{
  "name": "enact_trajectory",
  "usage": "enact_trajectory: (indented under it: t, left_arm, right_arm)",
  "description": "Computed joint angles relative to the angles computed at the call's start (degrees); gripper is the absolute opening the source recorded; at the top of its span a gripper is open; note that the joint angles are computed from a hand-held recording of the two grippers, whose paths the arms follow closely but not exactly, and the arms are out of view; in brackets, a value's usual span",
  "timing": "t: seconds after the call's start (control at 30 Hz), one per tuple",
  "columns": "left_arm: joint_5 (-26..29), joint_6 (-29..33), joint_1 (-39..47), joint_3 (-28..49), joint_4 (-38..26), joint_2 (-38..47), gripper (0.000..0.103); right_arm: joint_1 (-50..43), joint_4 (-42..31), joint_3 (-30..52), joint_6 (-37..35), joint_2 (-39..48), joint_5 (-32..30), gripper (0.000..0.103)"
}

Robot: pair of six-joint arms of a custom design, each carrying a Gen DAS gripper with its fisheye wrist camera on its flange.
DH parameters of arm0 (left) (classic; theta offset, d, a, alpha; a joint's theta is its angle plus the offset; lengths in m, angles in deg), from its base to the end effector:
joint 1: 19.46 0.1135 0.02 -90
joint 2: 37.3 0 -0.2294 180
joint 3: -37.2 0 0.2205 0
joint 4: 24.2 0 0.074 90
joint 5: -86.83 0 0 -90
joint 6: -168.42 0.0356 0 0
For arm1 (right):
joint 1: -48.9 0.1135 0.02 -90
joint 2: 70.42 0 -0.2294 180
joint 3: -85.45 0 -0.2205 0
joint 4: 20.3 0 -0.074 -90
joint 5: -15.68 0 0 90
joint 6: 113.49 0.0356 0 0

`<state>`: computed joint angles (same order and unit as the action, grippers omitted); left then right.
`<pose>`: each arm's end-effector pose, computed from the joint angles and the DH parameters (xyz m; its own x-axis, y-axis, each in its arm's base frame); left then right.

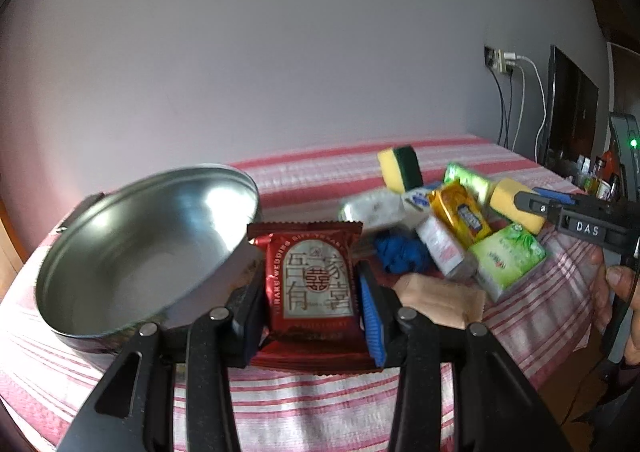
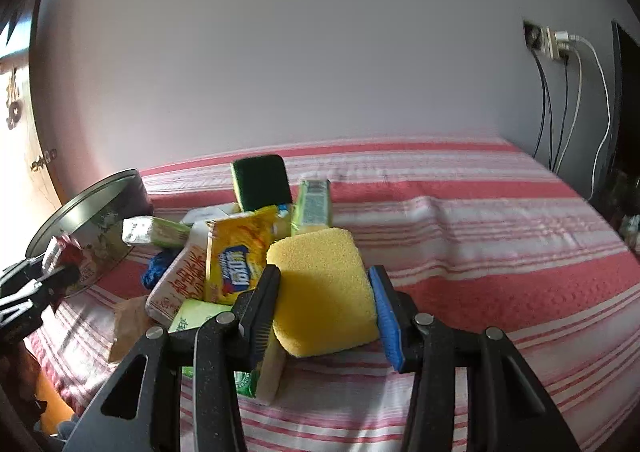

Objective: Organize objects
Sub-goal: 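Carry the red packet and yellow sponge over the silver tin with both tools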

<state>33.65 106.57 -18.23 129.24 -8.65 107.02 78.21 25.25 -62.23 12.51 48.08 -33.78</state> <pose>0.4238 -0.0122 0.0116 -0.3087 0.3711 -0.8758 0.6903 0.7208 0.0621 0.2039 0.0879 0.0293 -0.4252 0.2736 -0.8628 0.3808 0.9188 0.1037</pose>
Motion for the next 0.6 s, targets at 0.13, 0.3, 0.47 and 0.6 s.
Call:
enact_trajectory:
  t: [0.13,0.3,0.47,0.6]
  left_arm:
    - [1.01,-1.53,0.54,-1.23,2.12,-1.46,0.041]
    - [3.21,-2.30,3.17,-3.04,4.56,-2.67,0.041]
    - [4.19,-3.64,4.58,-2.30,4.71,-2.81,0.041]
    - [4.87,-4.15,5.71,-0.96,4.01,-2.44,0.041]
  right_arm:
    - [3.72,-2.27,0.25,0.11,-2.48,4.55,0.048]
    - [8.57,-2.39,0.07,0.26,-5.03,9.55,0.048]
    - [13.63,-2.54,0.80,-1.46,-7.98,12.78,0.048]
    - [14.95,0.70,1.93,-3.68,-6.89,10.93,0.048]
